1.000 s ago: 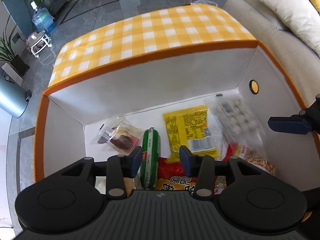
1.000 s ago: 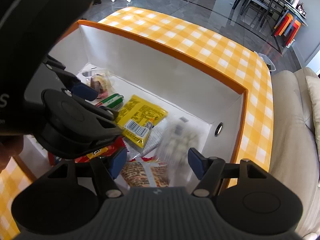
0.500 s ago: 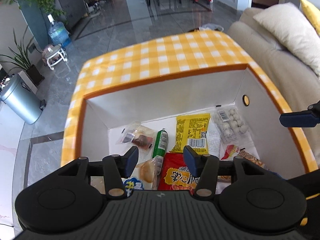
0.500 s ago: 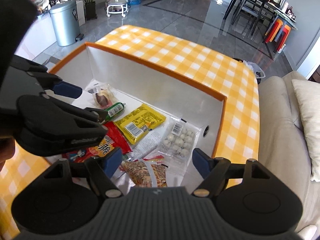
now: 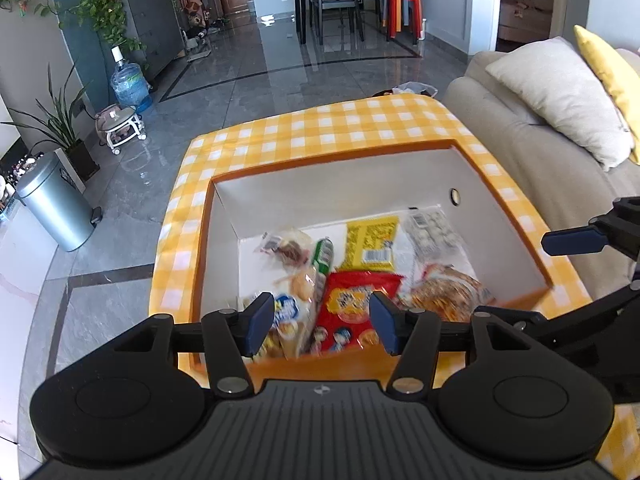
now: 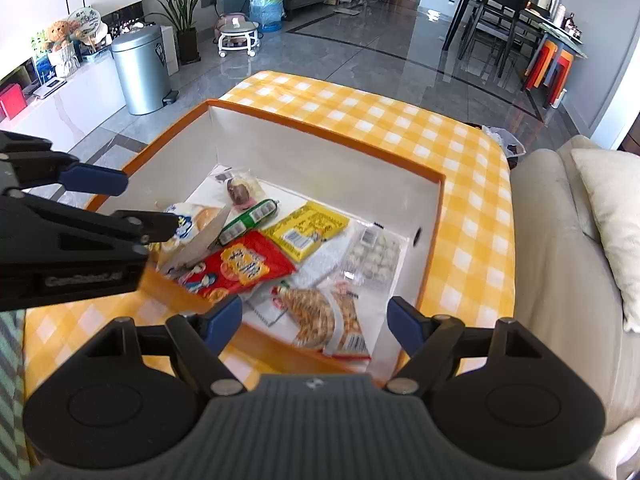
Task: Organize snacks
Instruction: 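Withdraw both open tools toward the nut bag and red chocolate bar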
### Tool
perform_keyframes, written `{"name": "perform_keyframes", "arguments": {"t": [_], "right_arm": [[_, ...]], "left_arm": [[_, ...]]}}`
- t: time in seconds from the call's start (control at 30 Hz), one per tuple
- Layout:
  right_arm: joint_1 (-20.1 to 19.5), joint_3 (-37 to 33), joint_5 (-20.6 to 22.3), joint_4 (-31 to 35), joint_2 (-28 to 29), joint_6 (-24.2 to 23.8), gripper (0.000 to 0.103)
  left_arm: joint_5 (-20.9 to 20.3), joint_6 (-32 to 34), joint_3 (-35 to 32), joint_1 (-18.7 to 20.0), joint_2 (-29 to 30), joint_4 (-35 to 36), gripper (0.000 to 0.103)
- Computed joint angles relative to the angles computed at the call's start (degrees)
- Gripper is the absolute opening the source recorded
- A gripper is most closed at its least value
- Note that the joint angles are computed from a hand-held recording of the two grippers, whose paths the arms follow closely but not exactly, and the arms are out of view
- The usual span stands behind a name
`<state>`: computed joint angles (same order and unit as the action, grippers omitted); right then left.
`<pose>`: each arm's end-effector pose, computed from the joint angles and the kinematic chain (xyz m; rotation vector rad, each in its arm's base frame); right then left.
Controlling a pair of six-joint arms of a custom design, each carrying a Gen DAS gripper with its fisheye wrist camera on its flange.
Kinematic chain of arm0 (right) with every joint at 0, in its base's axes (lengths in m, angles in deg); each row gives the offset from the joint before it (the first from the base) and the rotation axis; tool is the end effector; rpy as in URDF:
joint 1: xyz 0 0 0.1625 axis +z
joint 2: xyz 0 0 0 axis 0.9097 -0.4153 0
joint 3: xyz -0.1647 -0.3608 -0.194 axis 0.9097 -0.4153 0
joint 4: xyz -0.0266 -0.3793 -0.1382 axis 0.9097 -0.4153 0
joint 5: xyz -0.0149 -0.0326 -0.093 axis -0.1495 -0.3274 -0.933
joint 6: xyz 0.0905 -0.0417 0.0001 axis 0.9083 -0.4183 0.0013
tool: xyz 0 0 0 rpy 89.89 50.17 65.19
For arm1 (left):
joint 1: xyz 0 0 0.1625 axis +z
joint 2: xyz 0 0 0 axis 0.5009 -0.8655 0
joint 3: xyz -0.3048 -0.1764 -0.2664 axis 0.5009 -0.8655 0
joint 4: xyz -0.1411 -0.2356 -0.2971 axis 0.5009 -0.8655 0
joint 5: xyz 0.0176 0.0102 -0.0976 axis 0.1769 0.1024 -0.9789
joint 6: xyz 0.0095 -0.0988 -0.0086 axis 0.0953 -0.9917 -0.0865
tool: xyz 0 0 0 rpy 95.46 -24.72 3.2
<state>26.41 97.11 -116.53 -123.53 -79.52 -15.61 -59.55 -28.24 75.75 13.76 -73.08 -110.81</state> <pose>0.1118 -0.6907 0.2666 0.7868 -2.3113 0.5512 -0.3478 -0.6322 0.0689 0.5603 2.1899 -0.7052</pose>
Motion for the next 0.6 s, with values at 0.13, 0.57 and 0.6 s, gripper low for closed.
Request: {"name": "perform_keyframes", "arguments": {"t": [0.13,0.57,0.6], "right_arm": [[-0.48,4.59,-0.38,-3.42,-2.39,0.38,0.077],[0.10,15.04,-3.28,-10.99,-6.65,1.94,0.077],[0.35,15.36,-3.48,-9.79,-7.11,2.66,0.076]], "left_arm": [[-1.77,-1.24,3.91,-1.08,-1.64,-1.82,0.065],[-6.44,-8.19,14.22,-2.47,-5.85,-3.32,0.065],[-6.07,-8.76,14.89,-2.58,-6.26,-2.94,0.065]]}}
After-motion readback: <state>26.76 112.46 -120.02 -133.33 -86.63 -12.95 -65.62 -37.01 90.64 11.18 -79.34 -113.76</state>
